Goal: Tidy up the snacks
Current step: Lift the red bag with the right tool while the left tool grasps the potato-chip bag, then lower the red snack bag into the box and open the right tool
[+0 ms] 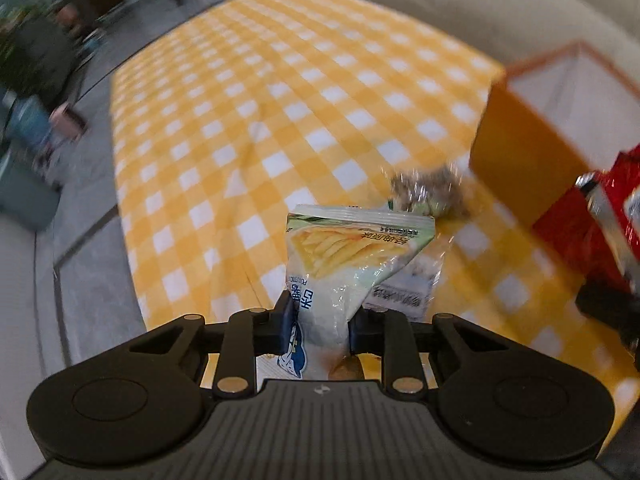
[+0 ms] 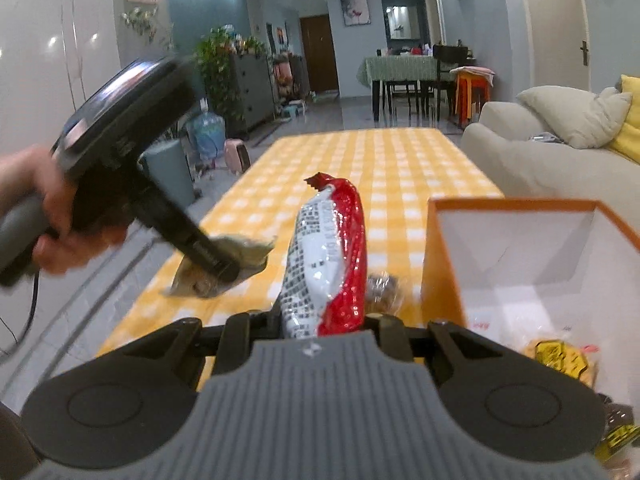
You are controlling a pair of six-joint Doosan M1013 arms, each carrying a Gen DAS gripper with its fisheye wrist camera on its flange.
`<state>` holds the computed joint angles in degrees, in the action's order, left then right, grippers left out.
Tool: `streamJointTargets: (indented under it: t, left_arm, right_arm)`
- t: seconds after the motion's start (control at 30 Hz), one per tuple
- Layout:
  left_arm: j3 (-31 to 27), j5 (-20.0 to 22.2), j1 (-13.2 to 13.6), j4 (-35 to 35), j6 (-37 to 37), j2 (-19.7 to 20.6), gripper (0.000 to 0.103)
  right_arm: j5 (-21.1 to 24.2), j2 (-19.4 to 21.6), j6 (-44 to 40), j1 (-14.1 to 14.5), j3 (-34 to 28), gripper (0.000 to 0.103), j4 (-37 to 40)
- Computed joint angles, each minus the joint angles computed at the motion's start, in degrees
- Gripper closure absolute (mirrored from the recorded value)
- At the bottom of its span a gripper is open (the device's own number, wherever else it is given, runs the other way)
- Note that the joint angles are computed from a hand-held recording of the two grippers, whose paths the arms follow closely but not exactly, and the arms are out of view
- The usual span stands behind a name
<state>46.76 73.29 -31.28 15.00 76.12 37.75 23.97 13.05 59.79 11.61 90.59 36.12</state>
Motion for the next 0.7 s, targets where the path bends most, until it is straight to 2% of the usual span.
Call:
streamJointTargets:
  t: [0.17,0.27,0.37,0.4,0.5,0.53,0.6,0.7]
  left_arm:
    - [4.52,-6.18,-1.46,1.66,-11.91,-4.21,0.075]
    - [5.65,-10.19,-2.16,0.23,-18.86,-5.66,0.075]
    - [6.78,-13.15,-3.59,2.15,-24.48,-6.71,0.075]
    - [7.08,-14.01,-3.92,2.02,-26.47,-7.01,0.075]
    - [9.11,-18.6,-4.31,-1.17,-30.65,-8.16,0.075]
    - [9.91,-20.56,-4.48,-2.33,-31.38,-8.43,0.075]
    - [10.03,-21.32,-5.22,-1.93,-33.67,-8.17,0.075]
    - [11.97,-24.71,-5.5,-2.93,-37.04,-8.47,0.075]
  right_arm:
    - [-2.97,-1.46,-1.08,-1.97,-0.32,0.081,4.52]
    - [-1.0,-1.54,1.26,-4.55,-1.95,0.081,6.94]
    - [1.78,-1.28,7.13,-7.54,-3.87,0.081,6.83]
    - [3.42,-1.0,7.87,-8.59,-4.63,0.081,7.75]
    - [15.74,1.46,2.74,-13.68,-7.56,0.081,21.23]
    - [17.43,2.01,5.54,-14.67,-7.87,0.081,22.67]
    - [20.87,3.22,11.49,-15.87,-9.08,0.081,21.52]
    - [28.22,6.33,18.54,-17.21,-11.97,0.081,21.38]
